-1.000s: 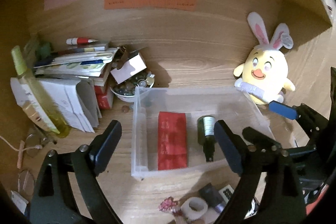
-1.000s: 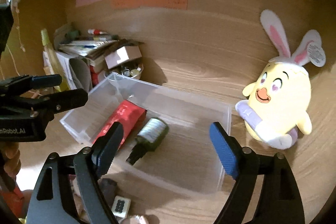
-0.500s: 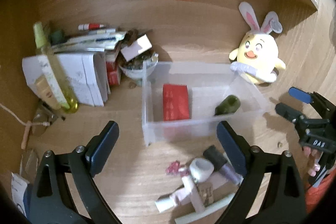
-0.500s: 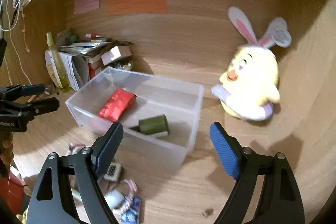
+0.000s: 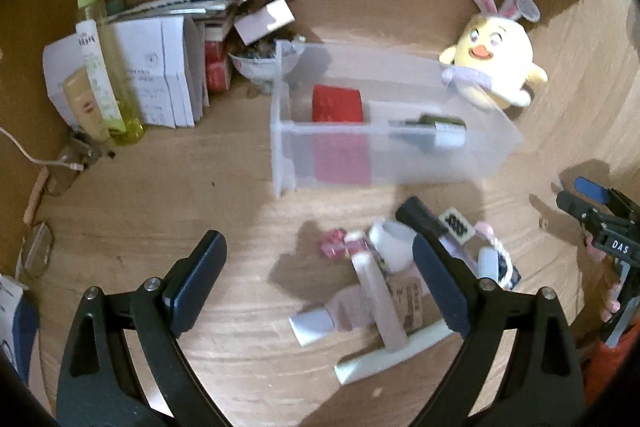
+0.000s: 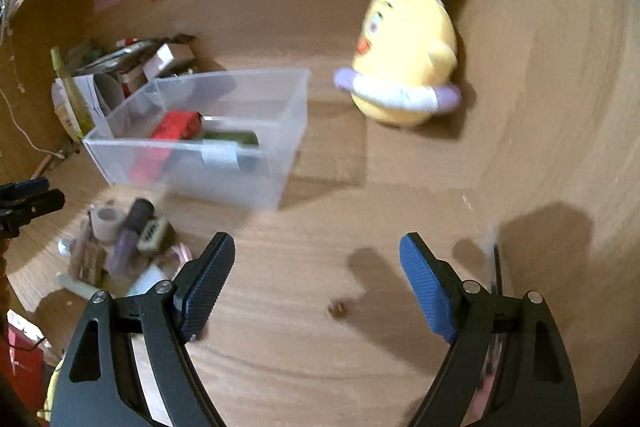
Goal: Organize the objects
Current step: 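Withdraw both tools from the box back toward the remaining items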
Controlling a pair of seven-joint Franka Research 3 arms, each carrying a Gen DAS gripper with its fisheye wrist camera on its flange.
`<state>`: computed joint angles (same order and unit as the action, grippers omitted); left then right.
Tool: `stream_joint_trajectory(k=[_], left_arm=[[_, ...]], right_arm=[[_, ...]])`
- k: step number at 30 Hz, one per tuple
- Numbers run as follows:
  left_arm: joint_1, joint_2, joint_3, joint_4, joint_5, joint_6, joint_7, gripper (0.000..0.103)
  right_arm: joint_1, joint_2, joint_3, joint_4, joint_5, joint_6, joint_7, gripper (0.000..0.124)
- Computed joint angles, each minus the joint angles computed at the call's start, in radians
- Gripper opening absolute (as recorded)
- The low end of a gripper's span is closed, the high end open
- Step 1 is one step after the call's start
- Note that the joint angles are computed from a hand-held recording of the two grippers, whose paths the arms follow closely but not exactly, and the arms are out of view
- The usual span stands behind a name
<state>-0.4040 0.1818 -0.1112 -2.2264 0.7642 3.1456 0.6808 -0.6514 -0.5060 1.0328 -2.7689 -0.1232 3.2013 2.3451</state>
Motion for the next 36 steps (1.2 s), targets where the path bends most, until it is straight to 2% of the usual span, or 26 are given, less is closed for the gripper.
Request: stream_joint_trajectory(k=[3,4,5,7,9,11,12,16,19,21,24,26,29,31,33,36], left_arm=[[-0.042,0.006,0.038,-0.008,0.067,-0.011,-0.064,0.094],[-0.043,0.008,0.039,-0.009,0.080,-0.014,-0.077,0.090],[-0.033,0.010,0.026,-0.014,0.074,-0.017,-0.070,0.084],[0.005,0.015,-0.021,-0.025,0.020,-0.021,-0.022,0.080],[0.020,0.016,-0.042,-0.035,-0.022,-0.014,0.013,0.079],[-0.010,0.016,-0.012,-0.035,-0.003,-0.013,-0.008,0.075],[-0.019,0.017,-0.004,-0.032,0.006,-0.013,-0.014,0.074],[0.048,0.034,-0.085,-0.032,-0.107,-0.009,0.103,0.065],[0.040,0.045,-0.085,-0.027,-0.148,-0.008,0.142,0.064],[0.021,0.046,-0.064,-0.027,-0.155,0.001,0.147,0.063],[0.077,0.054,-0.125,-0.031,-0.232,0.014,0.222,0.057],[0.111,0.060,-0.165,-0.033,-0.284,0.022,0.272,0.048],[0.164,0.066,-0.230,-0.032,-0.352,0.024,0.353,0.037],[0.135,0.065,-0.204,-0.030,-0.362,0.024,0.368,0.037],[0.134,0.068,-0.205,-0.028,-0.377,0.027,0.393,0.037],[0.200,0.081,-0.277,-0.025,-0.423,0.028,0.462,0.037]], right_arm=[[0.002,-0.007,0.010,-0.026,0.008,0.001,0.019,0.083],[0.000,-0.004,0.014,-0.031,0.008,0.005,0.022,0.083],[-0.006,-0.003,0.023,-0.037,0.010,0.011,0.029,0.082],[-0.021,0.001,0.043,-0.041,0.014,0.013,0.037,0.081],[-0.031,0.018,0.054,-0.048,0.016,0.029,0.039,0.076],[-0.041,0.035,0.062,-0.043,0.020,0.028,0.034,0.061],[-0.046,0.045,0.065,-0.041,0.021,0.029,0.030,0.058],[-0.078,0.060,0.093,-0.032,0.026,0.032,0.023,0.042],[-0.113,0.055,0.131,-0.018,0.019,0.017,0.027,0.031],[-0.135,0.059,0.153,-0.009,0.009,0.012,0.030,0.025],[-0.164,0.039,0.190,-0.001,-0.002,0.004,0.049,0.019],[-0.175,0.039,0.200,-0.001,-0.009,0.011,0.057,0.013],[-0.181,0.043,0.204,0.001,-0.011,0.017,0.061,0.013],[-0.180,0.048,0.203,0.001,-0.009,0.023,0.060,0.013],[-0.181,0.054,0.202,0.001,-0.007,0.030,0.057,0.013],[-0.182,0.061,0.204,0.002,-0.001,0.036,0.049,0.013]])
